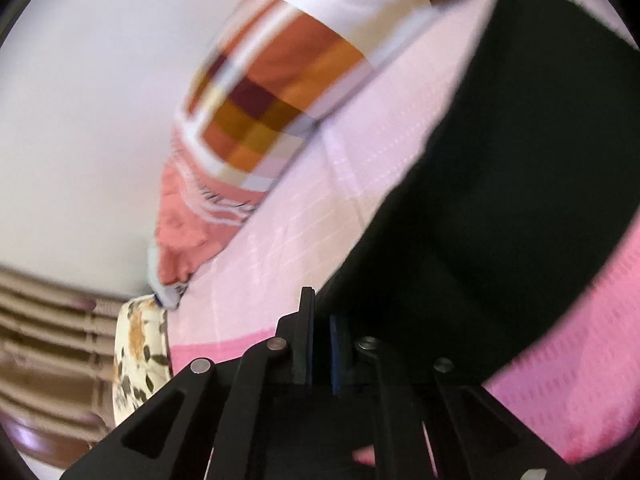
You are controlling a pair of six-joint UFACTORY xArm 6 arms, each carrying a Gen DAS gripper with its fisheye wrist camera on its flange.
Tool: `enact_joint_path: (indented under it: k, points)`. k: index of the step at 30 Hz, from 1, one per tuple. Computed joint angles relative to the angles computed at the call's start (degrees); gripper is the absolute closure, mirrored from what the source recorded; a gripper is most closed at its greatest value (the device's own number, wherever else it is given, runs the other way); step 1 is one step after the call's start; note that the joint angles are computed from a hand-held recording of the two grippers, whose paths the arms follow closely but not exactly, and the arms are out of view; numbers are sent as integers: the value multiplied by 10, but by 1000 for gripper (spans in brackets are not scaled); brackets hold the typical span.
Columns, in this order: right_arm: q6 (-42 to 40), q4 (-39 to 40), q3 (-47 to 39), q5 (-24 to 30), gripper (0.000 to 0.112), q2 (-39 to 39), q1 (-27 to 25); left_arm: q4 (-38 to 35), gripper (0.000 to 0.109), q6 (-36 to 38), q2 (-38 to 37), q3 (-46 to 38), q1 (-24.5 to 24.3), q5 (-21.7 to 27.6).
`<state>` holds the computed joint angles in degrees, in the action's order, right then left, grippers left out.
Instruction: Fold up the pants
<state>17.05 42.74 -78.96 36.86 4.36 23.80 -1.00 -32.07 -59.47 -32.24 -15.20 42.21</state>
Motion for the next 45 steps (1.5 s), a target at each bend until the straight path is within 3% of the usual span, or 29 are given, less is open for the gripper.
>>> enact_joint_path:
  k: [5, 13, 20, 25, 29, 31, 32, 34, 36, 37, 40, 42, 45]
  points:
    - [22, -20, 166, -7, 105, -181, 23, -7, 93, -7, -39, -2, 20, 59]
    - [164, -35, 399, 30, 106, -422, 86, 68, 92, -90, -130, 18, -48, 192]
    - [243, -28, 495, -7, 106, -493, 144, 119, 92, -168, -194, 53, -128, 297]
    - [227, 5, 508, -13, 107, -488, 174, 156, 90, -222, -209, 68, -193, 339]
    - [219, 11, 532, -55, 105, -520, 176, 164, 79, -244, -203, 59, -199, 384]
    - [252, -30, 547, -76, 104, -548, 163, 165, 75, -274, -212, 47, -207, 419]
    - [263, -57, 555, -75, 103, -565, 148, 174, 70, -290, -216, 42, -220, 431]
    - [269, -71, 574, -63, 100, -596, 111, 229, 56, -361, -206, 13, -298, 492]
    - [278, -57, 611, -70, 93, -641, 62, 298, 54, -443, -193, -16, -404, 546]
    - [268, -40, 616, -68, 85, -646, 47, 328, 54, -473, -179, -33, -451, 566]
    - [203, 53, 637, -85, 84, -647, 7, 368, 50, -481, -126, -68, -491, 556]
    - [161, 83, 627, -94, 84, -625, -10, 363, 42, -446, -96, -73, -463, 493]
    - [145, 61, 604, -96, 84, -591, -43, 344, 37, -401, -43, -77, -424, 406]
